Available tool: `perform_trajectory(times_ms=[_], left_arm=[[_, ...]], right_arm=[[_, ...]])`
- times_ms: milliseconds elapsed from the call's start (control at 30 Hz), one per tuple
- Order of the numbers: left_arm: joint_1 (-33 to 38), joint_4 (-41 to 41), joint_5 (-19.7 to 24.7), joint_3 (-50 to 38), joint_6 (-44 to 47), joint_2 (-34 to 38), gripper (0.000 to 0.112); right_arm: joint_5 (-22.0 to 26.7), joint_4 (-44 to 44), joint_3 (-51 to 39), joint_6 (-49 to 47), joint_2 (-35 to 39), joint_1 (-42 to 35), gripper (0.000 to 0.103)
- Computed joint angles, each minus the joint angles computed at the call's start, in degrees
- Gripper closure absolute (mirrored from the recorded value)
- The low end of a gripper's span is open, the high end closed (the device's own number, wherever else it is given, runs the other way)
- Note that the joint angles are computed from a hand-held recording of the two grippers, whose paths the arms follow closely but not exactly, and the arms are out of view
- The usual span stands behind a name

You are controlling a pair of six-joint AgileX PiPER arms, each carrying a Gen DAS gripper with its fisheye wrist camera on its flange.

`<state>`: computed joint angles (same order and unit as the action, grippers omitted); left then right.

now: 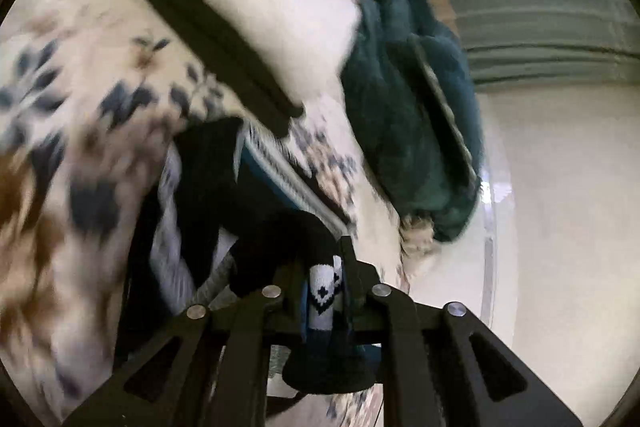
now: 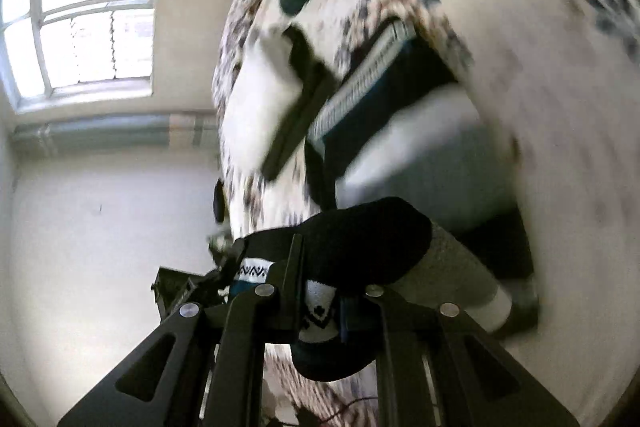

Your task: Fold small clothes

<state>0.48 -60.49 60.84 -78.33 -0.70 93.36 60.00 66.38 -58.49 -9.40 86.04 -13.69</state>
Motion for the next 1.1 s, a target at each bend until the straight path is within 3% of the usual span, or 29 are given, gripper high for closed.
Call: perform_trajectory(times_ms=[67,167,267,400,467,533,633,700,767,833,900,1000,1100], left_arm=[[-0.27,0.52,0.18,-7.62,-1.91,7.35,0.072],[-0.31,2.50,-0.59,-14.69,-2.40,12.25,0.057],[-0.15,6.75,0.94,-18.74,-2.25,13.91,0.056],[-3.05,16.90,2.24,-22.00,-0.55,14.48,0.054],[-5.57,22.55,3.80,-24.14,1.28,15.27,0.054],[-8.27,27.45,4.54,-25.87,2.12,16.37,0.054],[-11.90,35.29,5.78,-30.81,0.34,20.51,0.054],[-13.16,38.75,6.25,-32.74,-0.19,22.98,0.057],[-12.42,37.14,5.24,-33.50,1.21,24.51,0.100],[-11.55,35.57,3.91,-32.05,3.03,23.79,0.101],[-10.83,35.15,2.54,-30.78,3.86,22.88,0.102],[-10.10,36.06,4.23,-32.99,3.31,25.61,0.107],[-9.66,35.28,8.58,-38.02,1.78,29.54,0.104]], right_arm=[[-1.65,-1.24,-9.06,2.77,9.71,1.02,0.087],[-1.81,-0.54,-18.60,4.97,18.84,1.33,0.077],[-2.38,-3.69,-23.56,7.22,21.51,2.01,0.049],[-3.70,-6.88,-21.51,6.16,18.08,1.70,0.034],[-4.92,-7.48,-20.05,4.66,16.34,1.51,0.032],[-5.95,-15.06,-20.87,6.79,14.68,2.47,0.031],[-3.42,-31.36,-27.88,13.15,18.47,6.99,0.031],[-2.27,-34.75,-30.75,14.02,21.68,8.41,0.031],[-1.58,-34.70,-32.94,13.39,24.75,8.74,0.037],[-0.28,-34.39,-36.20,14.02,28.25,8.75,0.088],[-2.76,-34.78,-35.33,14.79,27.19,8.87,0.092],[-6.17,-39.06,-32.52,17.99,23.85,9.17,0.094],[-3.80,-43.91,-34.97,21.80,26.61,10.39,0.095]])
